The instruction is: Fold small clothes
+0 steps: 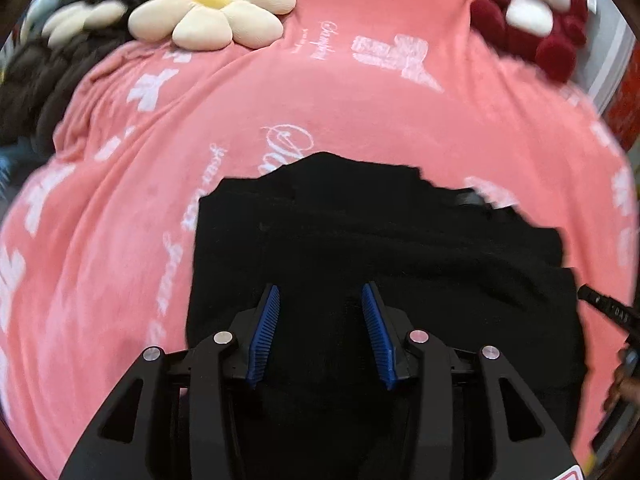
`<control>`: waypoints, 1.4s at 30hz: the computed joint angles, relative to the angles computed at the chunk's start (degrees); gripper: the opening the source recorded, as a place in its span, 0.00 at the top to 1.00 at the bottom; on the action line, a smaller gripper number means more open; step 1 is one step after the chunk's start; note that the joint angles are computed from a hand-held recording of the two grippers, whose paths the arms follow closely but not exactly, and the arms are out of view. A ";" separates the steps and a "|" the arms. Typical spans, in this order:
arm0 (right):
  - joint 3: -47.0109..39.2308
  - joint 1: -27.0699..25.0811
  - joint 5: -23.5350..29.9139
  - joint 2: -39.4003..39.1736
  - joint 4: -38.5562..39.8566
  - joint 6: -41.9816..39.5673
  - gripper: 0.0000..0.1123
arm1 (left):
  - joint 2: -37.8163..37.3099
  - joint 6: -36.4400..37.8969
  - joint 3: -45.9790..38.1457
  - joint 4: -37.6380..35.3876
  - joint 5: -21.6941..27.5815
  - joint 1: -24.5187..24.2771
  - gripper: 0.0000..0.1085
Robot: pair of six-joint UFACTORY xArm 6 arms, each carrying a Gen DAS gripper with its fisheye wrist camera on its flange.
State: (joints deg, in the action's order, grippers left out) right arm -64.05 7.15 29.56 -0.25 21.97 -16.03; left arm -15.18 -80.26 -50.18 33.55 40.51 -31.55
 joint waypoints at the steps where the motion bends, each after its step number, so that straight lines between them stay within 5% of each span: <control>1: 4.21 -0.55 -0.90 -4.39 1.85 -3.57 0.74 | -3.20 -0.71 2.36 -0.34 -0.65 -0.74 0.57; 3: 13.15 -2.06 -1.06 -13.92 0.72 -5.98 0.63 | -8.51 -2.69 6.02 0.17 0.03 -3.29 0.51; 6: 22.25 -6.64 6.57 -25.37 3.75 -10.32 0.61 | -17.87 -6.39 12.19 -0.91 5.07 -10.63 0.49; 9: 30.30 -10.61 11.77 -35.37 -1.10 -9.12 0.61 | -22.16 -12.21 14.59 -1.66 12.96 -19.16 0.49; 14: 40.04 -15.94 23.09 -51.34 -3.41 -8.14 0.60 | -23.44 -24.87 15.71 -1.67 21.04 -34.68 0.49; 18: 43.51 -17.19 31.45 -58.92 -5.09 -5.41 0.46 | -20.84 -30.83 14.99 -3.87 21.49 -41.10 0.47; 21: 44.53 -16.75 34.84 -61.50 -9.58 1.32 0.39 | -18.00 -33.03 13.14 -5.54 22.72 -45.09 0.45; 23: 45.03 -17.62 36.45 -62.62 -9.64 2.38 0.37 | -16.38 -35.04 11.71 -6.09 25.54 -47.82 0.34; 28: 44.80 -17.52 38.66 -59.19 -9.32 3.40 0.33 | -18.18 -40.81 13.47 -9.46 28.80 -50.79 0.33; 34: 45.54 -15.57 40.28 -59.49 -9.07 5.01 0.24 | -27.19 -55.58 22.59 -5.15 22.15 -52.34 0.23; 37: 46.06 -13.94 40.61 -61.14 -9.04 4.90 0.35 | -28.14 -58.02 23.53 -3.60 21.29 -53.05 0.23; 39: 46.33 -14.05 41.54 -62.64 -7.99 3.58 0.53 | -29.22 -58.72 24.30 -3.01 20.95 -53.39 0.25; 42: 46.38 -16.17 44.50 -64.55 -4.70 0.59 0.85 | -30.03 -57.55 24.05 -3.31 21.93 -53.78 0.48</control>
